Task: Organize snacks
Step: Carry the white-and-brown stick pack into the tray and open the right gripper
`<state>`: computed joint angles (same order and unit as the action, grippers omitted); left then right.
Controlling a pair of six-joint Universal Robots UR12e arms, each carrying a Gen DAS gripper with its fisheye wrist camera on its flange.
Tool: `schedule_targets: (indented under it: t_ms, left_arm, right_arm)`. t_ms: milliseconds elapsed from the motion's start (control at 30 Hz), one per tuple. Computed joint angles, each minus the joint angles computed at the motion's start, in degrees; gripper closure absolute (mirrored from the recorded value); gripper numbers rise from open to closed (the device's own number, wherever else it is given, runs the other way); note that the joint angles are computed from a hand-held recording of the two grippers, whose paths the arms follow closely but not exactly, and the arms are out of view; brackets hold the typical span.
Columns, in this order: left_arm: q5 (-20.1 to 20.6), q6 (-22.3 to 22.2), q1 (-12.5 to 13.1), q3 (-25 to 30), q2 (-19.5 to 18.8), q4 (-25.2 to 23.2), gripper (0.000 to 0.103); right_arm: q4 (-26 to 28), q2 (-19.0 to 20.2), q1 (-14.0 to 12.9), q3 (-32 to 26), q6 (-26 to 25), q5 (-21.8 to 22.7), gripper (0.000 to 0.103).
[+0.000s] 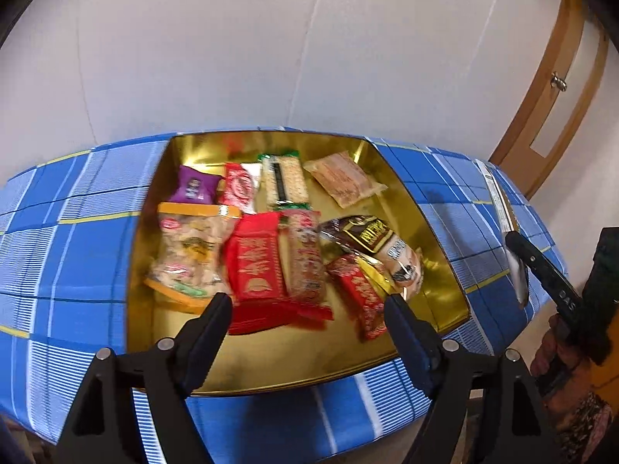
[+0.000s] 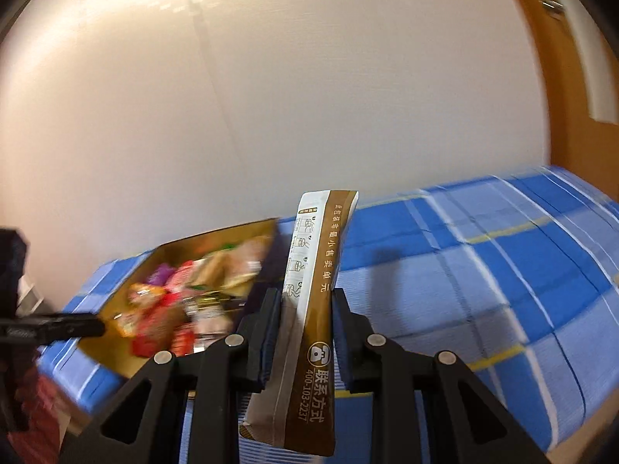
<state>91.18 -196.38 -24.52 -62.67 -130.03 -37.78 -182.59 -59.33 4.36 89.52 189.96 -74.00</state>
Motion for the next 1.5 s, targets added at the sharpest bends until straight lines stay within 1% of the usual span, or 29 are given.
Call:
schedule_targets:
  t_ms: [33, 100, 133, 167, 200, 267, 300, 333, 367, 467, 500, 533, 633, 700, 733, 767, 800, 833, 967, 1033, 1100, 1167, 1233, 1300, 1400, 1433, 1467, 1500]
  left_arm:
    - [0.30, -0.04, 0.15, -0.33, 0.31, 0.02, 0.022]
    - [0.92, -0.08, 0.51, -0.90, 0.92, -0.14, 0.022]
    - [1.32, -0.06, 0.70, -1.17, 1.26, -0.29, 0.022]
    - [1.59, -0.14, 0.86, -1.34, 1.50, -0.41, 0.022]
    - [2.07, -0.29, 1.09, -1.65, 1.86, -0.42, 0.022]
    - [2.86, -0.55, 1.47, -2.43, 2.57, 0.34, 0.022]
    - [3.45, -0.74, 1.66, -3.11, 3.09, 1.15, 0.022]
    - [4.27, -0.84, 1.83, -3.71, 3.56, 1.96, 0.022]
    - [4.80, -0.86, 1.97, -4.03, 3.83, 2.43, 0.021]
    - [6.00, -1.27, 2.61, -5.46, 4.86, 3.97, 0.018]
    - [6.25, -1.66, 2.87, -5.94, 5.18, 4.34, 0.018]
    - [6.31, -2.09, 3.09, -6.31, 5.42, 4.52, 0.018]
    - [6.27, -3.63, 3.59, -7.37, 6.09, 5.03, 0.018]
    - [6.18, -4.28, 3.81, -7.82, 6.35, 4.91, 0.018]
    - [6.24, -4.70, 3.90, -7.99, 6.41, 4.73, 0.018]
    - [6.07, -4.98, 3.97, -8.06, 6.38, 4.59, 0.018]
    - [5.54, -5.30, 4.13, -8.23, 6.43, 4.38, 0.018]
    - [5.21, -5.51, 4.24, -8.37, 6.45, 4.34, 0.018]
    - [4.73, -5.66, 4.30, -8.22, 6.10, 3.98, 0.018]
    - [4.51, -5.66, 4.19, -7.97, 5.86, 3.80, 0.018]
    - [3.86, -5.68, 4.07, -7.63, 5.63, 3.36, 0.018]
    - [3.59, -5.31, 3.80, -7.43, 5.49, 3.10, 0.018]
    - [3.83, -4.50, 3.44, -7.01, 5.27, 2.63, 0.018]
    - [4.50, -3.69, 3.02, -6.76, 5.07, 2.58, 0.018]
    - [4.93, -2.64, 2.42, -6.50, 4.88, 2.30, 0.018]
    - [5.16, -2.28, 2.20, -6.45, 4.83, 2.30, 0.017]
    - [5.20, -1.93, 2.04, -6.46, 4.82, 2.39, 0.017]
    - [5.26, -1.47, 1.82, -6.56, 4.84, 2.71, 0.016]
  right_arm:
    - [1.12, 0.05, 0.16, -0.63, -1.32, 1.66, 0.077]
    - [4.41, 0.45, 0.98, -2.91, -6.14, 3.75, 0.077]
    - [7.29, 0.74, 1.36, -4.38, -9.15, 5.38, 0.077]
    - [11.29, 1.21, 1.80, -6.36, -12.82, 7.47, 0.077]
    - [14.11, 1.60, 2.21, -7.75, -15.61, 8.35, 0.077]
    - [21.88, 2.81, 3.35, -11.60, -23.28, 9.83, 0.077]
    - [24.16, 3.21, 3.81, -12.73, -26.02, 10.15, 0.077]
    - [27.73, 3.75, 4.24, -14.36, -29.31, 11.00, 0.077]
    - [32.52, 4.47, 4.76, -16.53, -33.32, 11.92, 0.077]
    - [43.45, 6.13, 6.19, -21.21, -43.12, 12.17, 0.077]
    - [47.29, 6.86, 6.85, -22.99, -47.52, 11.81, 0.077]
    - [49.97, 7.12, 7.14, -23.78, -50.09, 11.92, 0.077]
    - [60.42, 8.93, 8.40, -28.32, -58.30, 11.08, 0.076]
    - [62.48, 9.88, 9.21, -29.95, -61.45, 9.16, 0.075]
    - [63.64, 10.41, 9.46, -30.89, -61.98, 8.81, 0.072]
    - [65.61, 11.10, 9.49, -32.25, -61.87, 9.00, 0.072]
    - [66.14, 11.73, 9.32, -33.29, -61.00, 9.23, 0.071]
    - [65.61, 11.91, 9.23, -33.40, -59.87, 9.61, 0.071]
    - [64.78, 11.36, 7.56, -32.17, -53.64, 14.73, 0.071]
    - [62.69, 11.08, 7.41, -31.26, -51.19, 13.77, 0.071]
    - [61.00, 10.95, 7.42, -30.54, -48.18, 11.45, 0.071]
    - [59.99, 10.61, 7.08, -29.57, -44.73, 11.29, 0.071]
    - [56.78, 9.98, 6.80, -27.74, -39.98, 11.82, 0.071]
    - [51.73, 9.17, 6.91, -25.48, -33.49, 10.33, 0.071]
    - [44.46, 7.53, 6.92, -21.84, -25.05, 7.51, 0.071]
    - [42.54, 7.09, 6.84, -20.90, -22.39, 7.06, 0.071]
    - [39.98, 6.43, 6.59, -19.53, -18.67, 7.09, 0.071]
    - [38.25, 5.90, 6.42, -18.52, -16.53, 7.09, 0.069]
